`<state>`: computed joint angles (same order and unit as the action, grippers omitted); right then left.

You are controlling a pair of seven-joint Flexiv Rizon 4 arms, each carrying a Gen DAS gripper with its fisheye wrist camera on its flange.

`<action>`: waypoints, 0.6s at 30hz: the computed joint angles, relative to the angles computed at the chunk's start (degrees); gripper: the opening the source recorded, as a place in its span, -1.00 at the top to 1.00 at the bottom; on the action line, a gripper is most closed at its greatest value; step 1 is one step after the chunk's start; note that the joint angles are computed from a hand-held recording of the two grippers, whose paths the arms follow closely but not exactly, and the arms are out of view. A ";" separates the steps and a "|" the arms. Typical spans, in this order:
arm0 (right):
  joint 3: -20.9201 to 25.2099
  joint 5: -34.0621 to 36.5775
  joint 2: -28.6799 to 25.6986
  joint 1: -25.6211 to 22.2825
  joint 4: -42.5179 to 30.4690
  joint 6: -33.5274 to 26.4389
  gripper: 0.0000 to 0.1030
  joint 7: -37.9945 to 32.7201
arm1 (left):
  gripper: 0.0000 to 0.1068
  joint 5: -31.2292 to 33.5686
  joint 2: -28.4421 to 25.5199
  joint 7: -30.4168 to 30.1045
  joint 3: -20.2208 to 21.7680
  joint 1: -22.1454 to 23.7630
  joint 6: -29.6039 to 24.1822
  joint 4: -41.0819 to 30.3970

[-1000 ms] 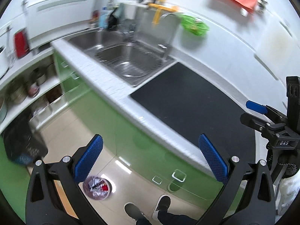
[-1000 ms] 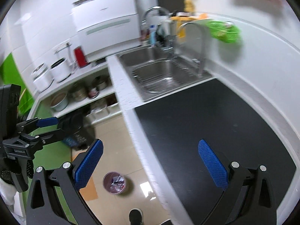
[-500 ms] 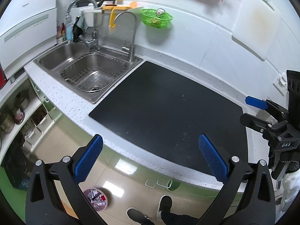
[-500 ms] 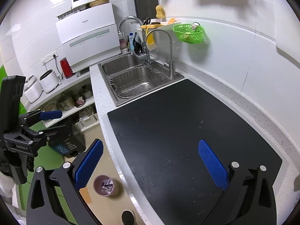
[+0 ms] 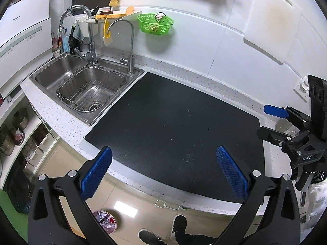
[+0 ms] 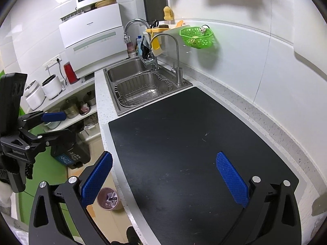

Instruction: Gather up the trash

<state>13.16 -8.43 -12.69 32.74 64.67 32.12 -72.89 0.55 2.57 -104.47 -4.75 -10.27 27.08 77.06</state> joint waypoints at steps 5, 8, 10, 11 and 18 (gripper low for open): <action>-0.01 0.94 -0.48 -0.32 -1.14 -0.36 -0.89 -1.24 | -0.88 0.21 -0.52 0.08 -0.25 -0.16 -0.66 -1.13; -0.03 1.19 -0.55 -0.36 -1.32 -0.70 -0.89 -1.65 | -0.88 0.34 -0.82 0.20 -0.36 -0.32 -1.39 -1.78; 0.00 1.48 -0.55 -0.41 -1.40 -0.94 -0.89 -1.84 | -0.88 0.20 -0.95 0.42 -0.32 -0.42 -1.87 -2.03; -0.01 1.56 -0.52 -0.43 -1.36 -1.08 -0.89 -1.88 | -0.88 0.10 -0.96 0.65 -0.31 -0.49 -2.08 -2.04; -0.11 1.76 -0.45 -0.50 -1.57 -1.80 -0.89 -1.88 | -0.88 -0.31 -0.86 0.85 -0.25 -0.71 -2.27 -1.94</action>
<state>13.05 -6.67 -13.14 32.24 63.10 30.32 -74.77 0.24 1.71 -103.62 -4.99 -10.98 24.80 75.12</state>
